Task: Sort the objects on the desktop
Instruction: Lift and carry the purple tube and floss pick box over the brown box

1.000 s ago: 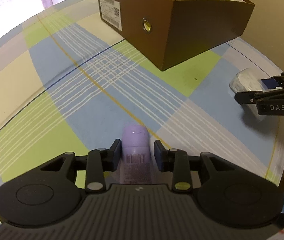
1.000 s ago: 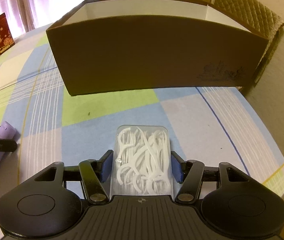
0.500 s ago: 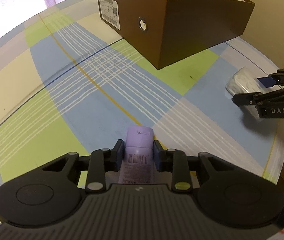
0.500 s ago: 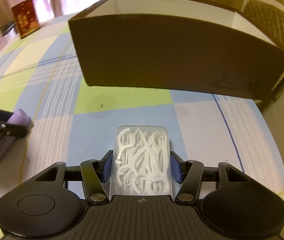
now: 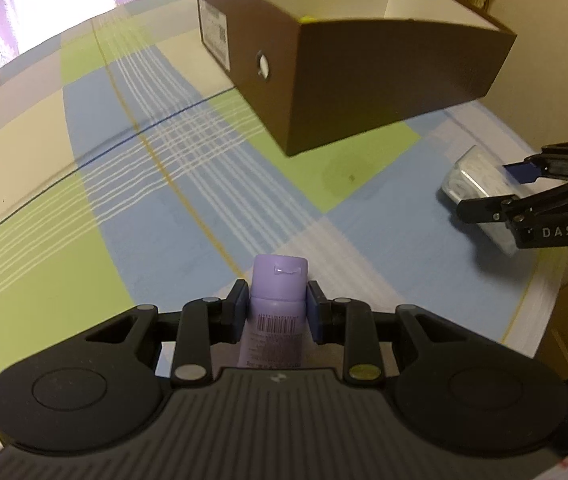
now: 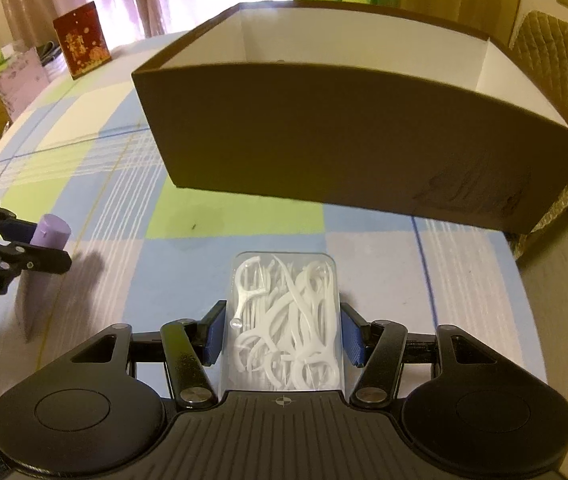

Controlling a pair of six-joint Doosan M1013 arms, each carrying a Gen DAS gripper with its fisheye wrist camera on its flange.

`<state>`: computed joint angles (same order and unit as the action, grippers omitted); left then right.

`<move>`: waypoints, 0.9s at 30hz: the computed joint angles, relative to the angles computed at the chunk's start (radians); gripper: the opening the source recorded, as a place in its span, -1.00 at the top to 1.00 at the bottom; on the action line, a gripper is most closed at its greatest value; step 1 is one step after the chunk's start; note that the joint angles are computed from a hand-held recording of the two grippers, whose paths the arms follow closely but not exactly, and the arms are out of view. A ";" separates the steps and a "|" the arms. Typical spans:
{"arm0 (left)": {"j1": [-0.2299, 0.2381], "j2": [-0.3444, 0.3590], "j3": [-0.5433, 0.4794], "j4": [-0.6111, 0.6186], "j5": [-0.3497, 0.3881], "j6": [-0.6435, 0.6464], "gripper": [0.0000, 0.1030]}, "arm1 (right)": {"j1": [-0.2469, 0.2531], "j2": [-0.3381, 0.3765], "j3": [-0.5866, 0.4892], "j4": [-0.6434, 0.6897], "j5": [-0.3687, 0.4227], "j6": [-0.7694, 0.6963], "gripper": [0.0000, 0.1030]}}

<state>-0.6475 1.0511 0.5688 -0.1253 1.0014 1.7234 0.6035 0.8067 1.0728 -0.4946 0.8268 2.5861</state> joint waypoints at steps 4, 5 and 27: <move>-0.007 -0.012 0.008 0.003 -0.022 -0.016 0.51 | -0.006 -0.015 0.023 0.001 -0.028 -0.007 -0.06; -0.008 -0.014 0.007 0.002 -0.025 -0.019 0.51 | -0.007 -0.017 0.026 0.002 -0.033 -0.010 -0.06; -0.016 -0.052 0.033 0.018 -0.108 -0.058 0.51 | -0.021 -0.034 0.046 -0.022 -0.072 -0.004 -0.06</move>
<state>-0.6632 0.9995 0.6022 -0.1069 0.8939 1.6649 0.5830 0.7728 1.1185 -0.5167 0.7546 2.5825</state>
